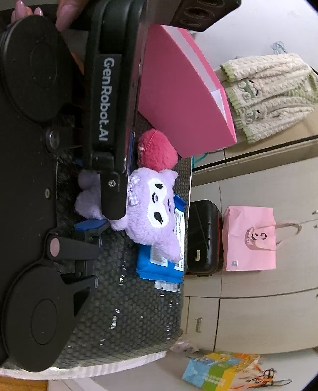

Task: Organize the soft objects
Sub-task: 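Close both grippers on the lilac plush from either side, then carry the lilac plush with both grippers into the pink box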

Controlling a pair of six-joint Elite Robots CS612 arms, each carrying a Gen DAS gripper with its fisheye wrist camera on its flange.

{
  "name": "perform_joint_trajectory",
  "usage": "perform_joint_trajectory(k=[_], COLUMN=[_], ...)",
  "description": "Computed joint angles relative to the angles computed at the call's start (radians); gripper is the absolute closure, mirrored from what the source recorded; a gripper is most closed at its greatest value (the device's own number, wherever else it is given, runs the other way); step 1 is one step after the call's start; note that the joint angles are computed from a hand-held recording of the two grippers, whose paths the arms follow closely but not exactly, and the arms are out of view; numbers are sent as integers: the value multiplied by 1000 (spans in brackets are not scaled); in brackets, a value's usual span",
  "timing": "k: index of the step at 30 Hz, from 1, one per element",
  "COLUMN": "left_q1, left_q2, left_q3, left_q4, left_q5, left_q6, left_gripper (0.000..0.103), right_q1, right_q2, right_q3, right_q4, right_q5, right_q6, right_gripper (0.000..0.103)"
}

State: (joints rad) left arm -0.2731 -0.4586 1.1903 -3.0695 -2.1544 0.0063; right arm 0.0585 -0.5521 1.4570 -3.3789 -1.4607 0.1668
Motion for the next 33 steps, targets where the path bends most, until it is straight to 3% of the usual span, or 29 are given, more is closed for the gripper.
perform_joint_trajectory(k=[7, 12, 17, 24, 33], left_q1=[16, 21, 23, 35, 73], left_q2=[-37, -69, -111, -159, -204], left_q3=[30, 83, 145, 209, 253], left_q4=[103, 83, 72, 89, 198], left_q5=[-49, -68, -50, -49, -146], left_q6=[103, 168, 227, 263, 321], left_gripper=[55, 55, 54, 54, 54], right_q1=[23, 48, 53, 71, 95], right_q2=[-13, -29, -47, -73, -132], right_q3=[47, 80, 118, 148, 201], right_q4=[-77, -112, -152, -145, -80], right_q5=[-27, -88, -79, -71, -56], right_q6=[58, 66, 110, 102, 108], right_gripper=[57, 56, 56, 56, 56])
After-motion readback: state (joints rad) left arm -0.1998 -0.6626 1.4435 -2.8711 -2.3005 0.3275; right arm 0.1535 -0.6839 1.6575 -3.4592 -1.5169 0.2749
